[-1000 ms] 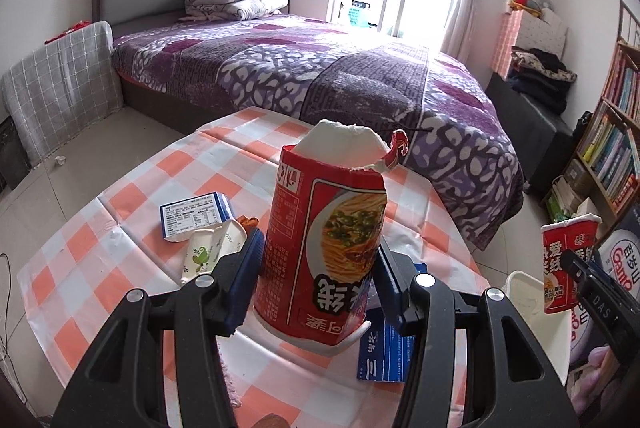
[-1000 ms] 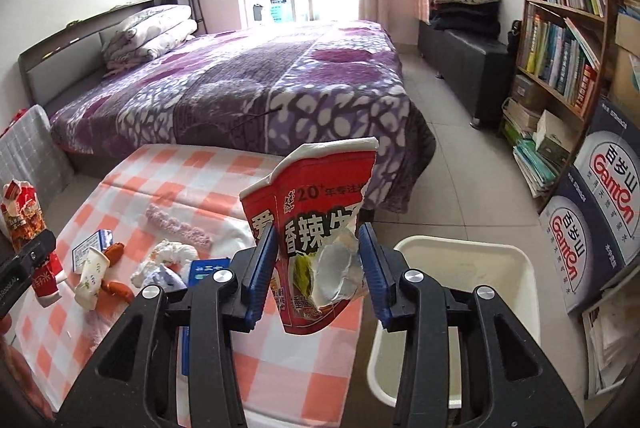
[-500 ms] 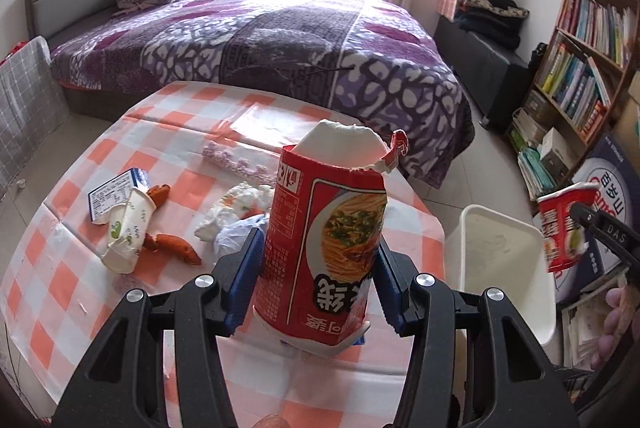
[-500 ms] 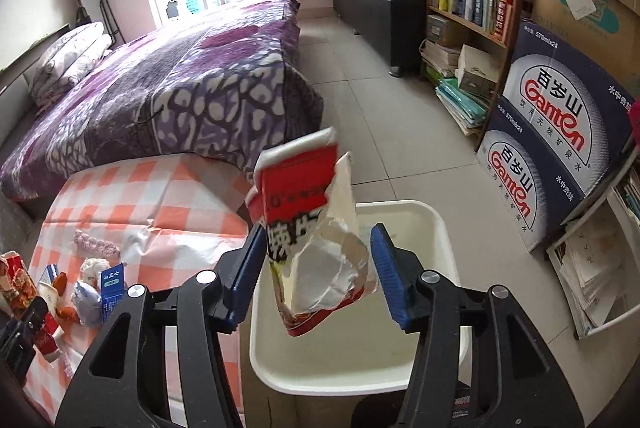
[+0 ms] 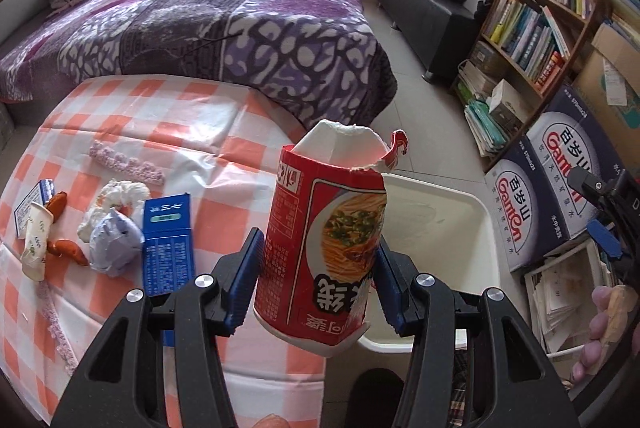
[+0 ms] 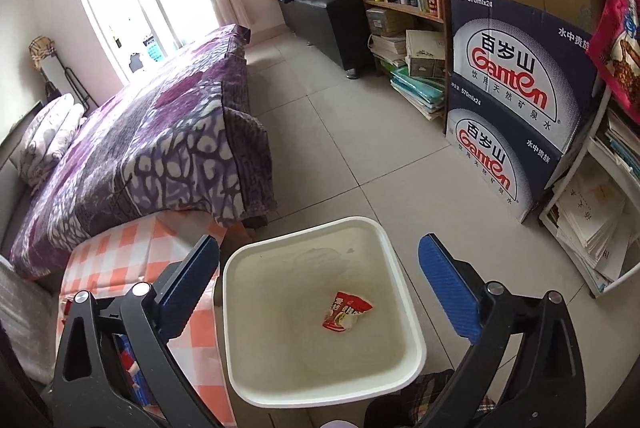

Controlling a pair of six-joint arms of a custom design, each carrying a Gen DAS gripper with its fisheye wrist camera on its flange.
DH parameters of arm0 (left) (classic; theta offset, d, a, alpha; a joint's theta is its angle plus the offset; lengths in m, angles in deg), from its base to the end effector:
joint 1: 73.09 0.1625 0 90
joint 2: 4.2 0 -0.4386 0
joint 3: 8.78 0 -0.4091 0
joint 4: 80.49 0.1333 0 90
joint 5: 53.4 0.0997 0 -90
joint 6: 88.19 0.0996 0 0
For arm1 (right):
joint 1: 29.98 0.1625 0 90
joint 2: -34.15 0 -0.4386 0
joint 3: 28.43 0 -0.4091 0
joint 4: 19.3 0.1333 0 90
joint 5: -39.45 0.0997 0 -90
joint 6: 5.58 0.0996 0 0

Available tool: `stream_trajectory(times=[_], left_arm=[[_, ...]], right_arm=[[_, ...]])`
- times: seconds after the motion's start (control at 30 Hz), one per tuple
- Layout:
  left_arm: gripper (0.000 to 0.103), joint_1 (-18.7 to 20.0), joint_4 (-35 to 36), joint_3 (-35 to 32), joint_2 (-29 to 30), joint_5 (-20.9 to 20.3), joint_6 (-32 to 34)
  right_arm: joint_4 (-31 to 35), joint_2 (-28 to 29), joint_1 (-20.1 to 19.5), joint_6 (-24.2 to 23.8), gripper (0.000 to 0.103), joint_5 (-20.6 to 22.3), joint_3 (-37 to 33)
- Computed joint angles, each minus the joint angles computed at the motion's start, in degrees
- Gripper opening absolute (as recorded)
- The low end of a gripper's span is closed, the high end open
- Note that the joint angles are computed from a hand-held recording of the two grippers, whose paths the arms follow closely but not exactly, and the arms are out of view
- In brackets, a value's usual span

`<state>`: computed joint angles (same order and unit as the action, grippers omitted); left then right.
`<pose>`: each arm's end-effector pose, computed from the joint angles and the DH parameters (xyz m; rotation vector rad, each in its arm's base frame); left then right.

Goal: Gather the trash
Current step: 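Carry the red snack bag over the white bin and open the right tool, then lower the red noodle cup into the white bin and open the left tool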

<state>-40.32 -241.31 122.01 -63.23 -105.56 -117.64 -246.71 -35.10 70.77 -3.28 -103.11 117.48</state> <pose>-0.2750 -0.4082 0.0697 0.6282 2.5100 -0.5932 0.1188 -0.3350 0.2320 -0.4353 -2.0629 1.2930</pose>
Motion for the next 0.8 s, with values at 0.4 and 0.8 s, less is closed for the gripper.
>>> stream_trajectory(times=[0.4,0.8], left_arm=[[0.053,-0.2,2.7,-9.5,9.6,-8.5,2.1],[0.066,1.1,1.3,-10.3,10.3,-9.6,2.4]], right_arm=[[-0.7,-7.7,-5.2,1.9,0.096,4.7,3.4],[-3.8,-5.2,-4.1,0.3,0.096,2.3,1.8]])
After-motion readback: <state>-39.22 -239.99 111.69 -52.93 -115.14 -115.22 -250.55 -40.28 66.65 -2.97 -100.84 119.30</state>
